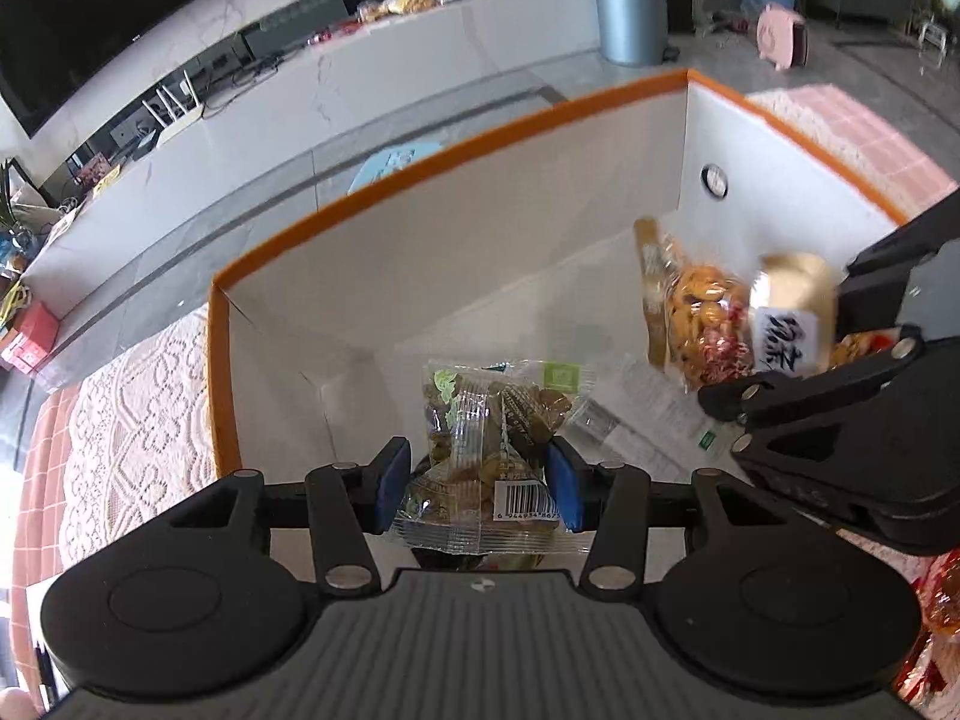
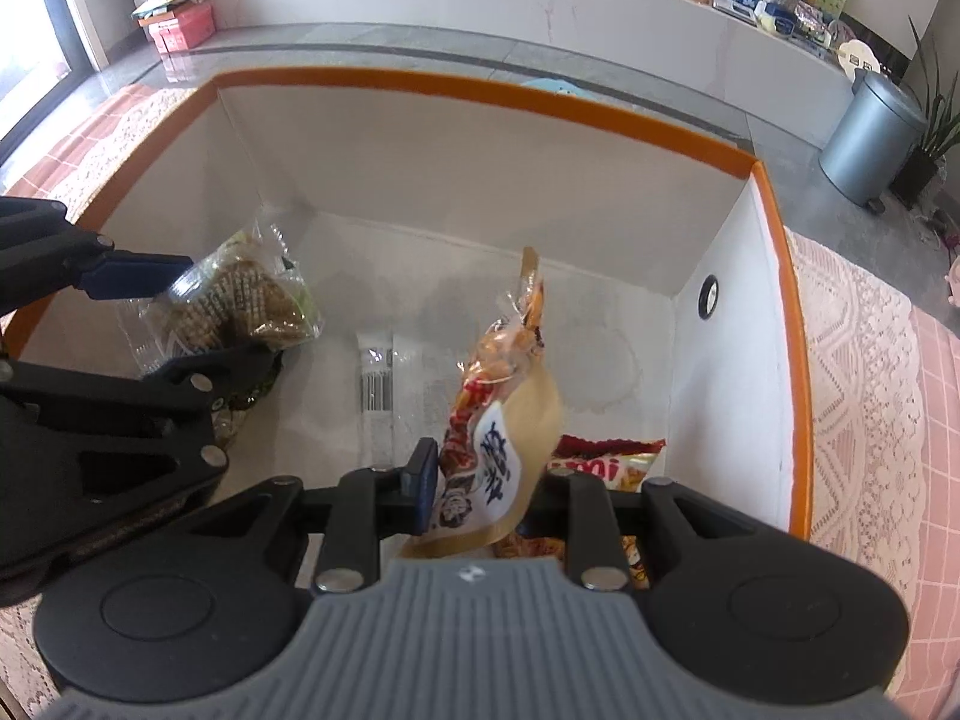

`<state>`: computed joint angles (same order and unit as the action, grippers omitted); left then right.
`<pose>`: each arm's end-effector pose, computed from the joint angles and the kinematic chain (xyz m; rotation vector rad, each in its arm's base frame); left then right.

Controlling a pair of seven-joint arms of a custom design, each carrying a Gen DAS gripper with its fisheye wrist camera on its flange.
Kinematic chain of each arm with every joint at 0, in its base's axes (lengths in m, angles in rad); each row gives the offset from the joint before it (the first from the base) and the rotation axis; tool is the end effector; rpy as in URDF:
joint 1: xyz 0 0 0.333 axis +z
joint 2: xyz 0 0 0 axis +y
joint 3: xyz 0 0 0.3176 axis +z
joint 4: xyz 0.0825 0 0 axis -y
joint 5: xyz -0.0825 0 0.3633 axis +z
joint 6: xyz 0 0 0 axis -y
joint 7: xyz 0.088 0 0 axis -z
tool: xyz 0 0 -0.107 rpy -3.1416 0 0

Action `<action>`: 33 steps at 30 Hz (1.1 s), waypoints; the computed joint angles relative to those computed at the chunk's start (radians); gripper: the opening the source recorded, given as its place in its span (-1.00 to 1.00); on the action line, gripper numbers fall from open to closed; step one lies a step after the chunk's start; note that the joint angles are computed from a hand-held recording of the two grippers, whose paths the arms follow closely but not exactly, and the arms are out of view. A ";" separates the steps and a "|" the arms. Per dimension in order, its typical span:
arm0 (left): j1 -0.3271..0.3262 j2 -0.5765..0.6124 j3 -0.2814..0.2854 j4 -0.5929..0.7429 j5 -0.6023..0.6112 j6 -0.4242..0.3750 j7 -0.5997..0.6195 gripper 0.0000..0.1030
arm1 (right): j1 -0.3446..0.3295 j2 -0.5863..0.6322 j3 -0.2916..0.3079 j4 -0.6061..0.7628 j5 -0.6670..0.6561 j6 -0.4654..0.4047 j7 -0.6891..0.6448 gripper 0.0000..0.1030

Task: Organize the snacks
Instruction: 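Carry both snacks over the orange box and release them inside, then withdraw both tools from the box back toward the remaining snacks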

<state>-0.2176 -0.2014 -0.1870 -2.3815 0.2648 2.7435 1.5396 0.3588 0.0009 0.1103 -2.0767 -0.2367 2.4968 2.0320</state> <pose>0.4484 -0.2070 0.4737 -1.2327 2.3246 -0.4808 0.5027 0.2564 0.4843 -2.1164 1.7892 -0.4253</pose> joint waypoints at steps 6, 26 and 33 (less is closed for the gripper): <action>0.007 0.010 -0.010 0.022 0.032 -0.052 -0.045 0.13 | 0.012 0.014 0.004 0.028 -0.034 -0.022 0.023 -0.56; 0.001 -0.171 -0.015 -0.083 0.096 0.027 -0.148 0.46 | -0.022 -0.147 0.057 -0.063 -0.267 0.015 0.247 0.23; 0.012 -0.298 -0.019 -0.169 0.104 0.086 -0.233 0.46 | -0.080 -0.304 0.126 -0.173 -0.354 0.054 0.369 0.32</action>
<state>-0.2056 -0.4996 -0.2064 -2.5501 0.3693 2.8295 1.3061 0.2790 -0.3026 0.2367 -2.2501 -0.5906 2.5511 2.4006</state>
